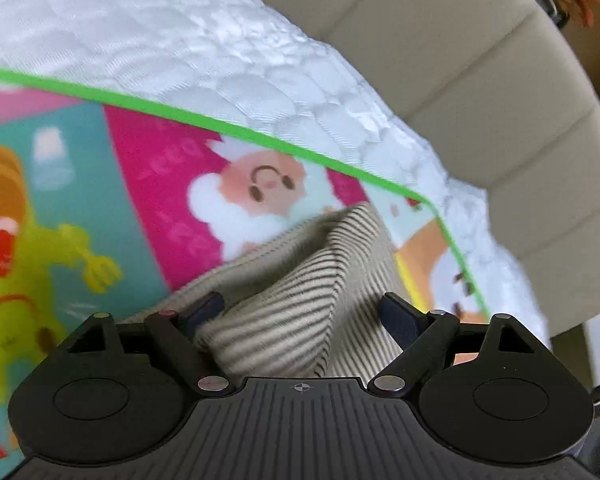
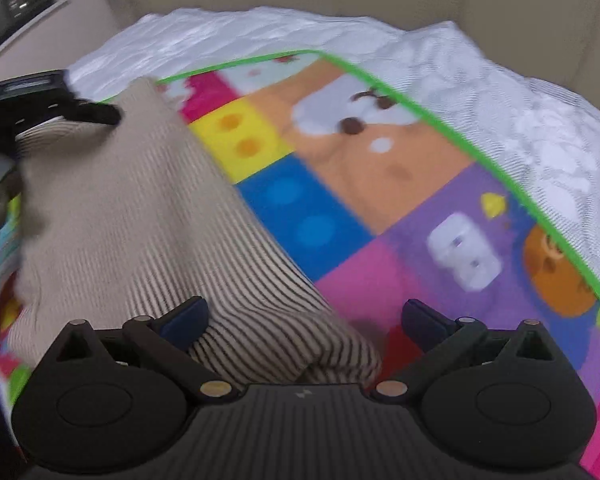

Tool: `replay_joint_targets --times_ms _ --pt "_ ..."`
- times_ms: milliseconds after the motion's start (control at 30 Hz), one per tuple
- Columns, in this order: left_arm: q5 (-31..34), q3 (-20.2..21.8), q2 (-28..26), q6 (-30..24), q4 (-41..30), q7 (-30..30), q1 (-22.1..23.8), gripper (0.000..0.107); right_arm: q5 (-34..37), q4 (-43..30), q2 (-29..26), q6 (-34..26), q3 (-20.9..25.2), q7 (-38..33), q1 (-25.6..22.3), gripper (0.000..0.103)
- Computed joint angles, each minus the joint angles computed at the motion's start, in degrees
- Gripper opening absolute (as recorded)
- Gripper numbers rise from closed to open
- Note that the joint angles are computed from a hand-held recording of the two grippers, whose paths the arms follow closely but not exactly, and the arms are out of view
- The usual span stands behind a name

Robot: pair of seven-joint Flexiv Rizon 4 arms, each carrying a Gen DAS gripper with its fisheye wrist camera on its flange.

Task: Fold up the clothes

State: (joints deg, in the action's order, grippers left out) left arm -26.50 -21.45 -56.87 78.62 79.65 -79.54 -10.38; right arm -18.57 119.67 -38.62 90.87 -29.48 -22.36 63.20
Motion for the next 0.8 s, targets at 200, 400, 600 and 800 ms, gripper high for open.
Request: replay_joint_targets --times_ms 200,400,600,800 --pt "2.0 2.3 8.6 -2.6 10.9 -0.9 -0.2 0.094 4.5 5.1 0.1 4.2 -12.7 -1.0 10.3 0.103" --pt "-0.3 -1.8 12.1 0.5 19.8 1.8 2.3 0.093 3.4 -0.9 -0.4 -3.3 -4.1 -3.8 2.7 0.103" --pt "3.7 -0.1 8.8 2.6 15.4 6.8 0.5 0.074 -0.3 -1.5 -0.1 -7.2 -0.8 0.5 1.6 0.103" --pt "4.4 1.7 2.8 -0.8 4.0 7.8 -1.8 0.075 -3.3 0.1 2.8 -7.7 2.5 4.0 0.3 0.103"
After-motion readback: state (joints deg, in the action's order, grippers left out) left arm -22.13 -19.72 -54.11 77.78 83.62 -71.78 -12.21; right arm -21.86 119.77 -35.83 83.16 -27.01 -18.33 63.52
